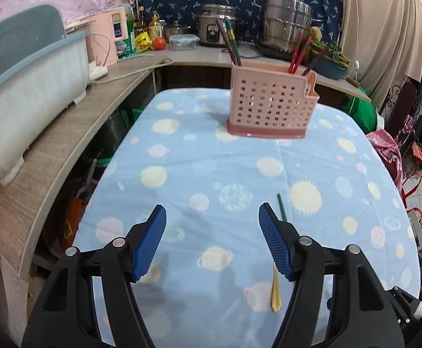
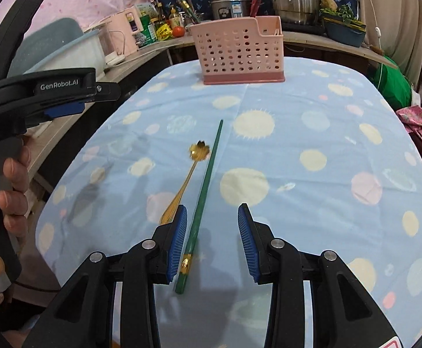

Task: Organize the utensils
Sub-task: 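Move both open tools back to the gold spoon and last green chopstick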

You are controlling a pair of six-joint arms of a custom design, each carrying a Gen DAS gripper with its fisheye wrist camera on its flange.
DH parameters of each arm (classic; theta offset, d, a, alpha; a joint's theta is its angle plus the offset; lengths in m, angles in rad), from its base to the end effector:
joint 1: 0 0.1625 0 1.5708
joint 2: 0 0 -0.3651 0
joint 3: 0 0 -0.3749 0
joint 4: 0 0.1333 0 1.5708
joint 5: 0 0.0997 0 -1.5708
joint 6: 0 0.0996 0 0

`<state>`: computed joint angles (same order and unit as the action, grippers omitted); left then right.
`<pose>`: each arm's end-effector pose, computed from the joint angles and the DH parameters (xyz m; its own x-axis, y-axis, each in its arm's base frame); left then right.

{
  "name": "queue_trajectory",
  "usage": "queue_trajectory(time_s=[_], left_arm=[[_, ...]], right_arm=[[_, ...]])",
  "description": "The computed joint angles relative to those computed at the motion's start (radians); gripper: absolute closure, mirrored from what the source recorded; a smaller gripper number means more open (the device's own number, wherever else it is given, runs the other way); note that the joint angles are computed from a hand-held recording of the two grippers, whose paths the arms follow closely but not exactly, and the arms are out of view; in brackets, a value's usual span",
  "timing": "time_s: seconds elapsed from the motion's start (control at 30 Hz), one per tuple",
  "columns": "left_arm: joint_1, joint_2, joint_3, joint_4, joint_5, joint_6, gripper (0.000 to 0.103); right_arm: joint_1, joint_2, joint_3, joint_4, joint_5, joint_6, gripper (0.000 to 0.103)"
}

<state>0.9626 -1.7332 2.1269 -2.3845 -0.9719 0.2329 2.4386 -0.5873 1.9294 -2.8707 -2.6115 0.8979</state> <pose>-0.0798 -0.4462 0.3445 -0.6669 0.4486 -0.5949 0.6944 0.6637 -0.2780 0.4017 -0.2783 -0.0549 -0.7825 0.2501 0.5702 -0.2411 0.7226 -0.6478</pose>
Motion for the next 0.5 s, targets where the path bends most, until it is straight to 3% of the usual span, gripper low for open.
queue_trajectory(time_s=[0.5], left_arm=[[0.031, -0.086, 0.077, 0.100, 0.016, -0.010, 0.040]], right_arm=[[0.007, 0.073, -0.046, 0.057, 0.040, 0.029, 0.067]])
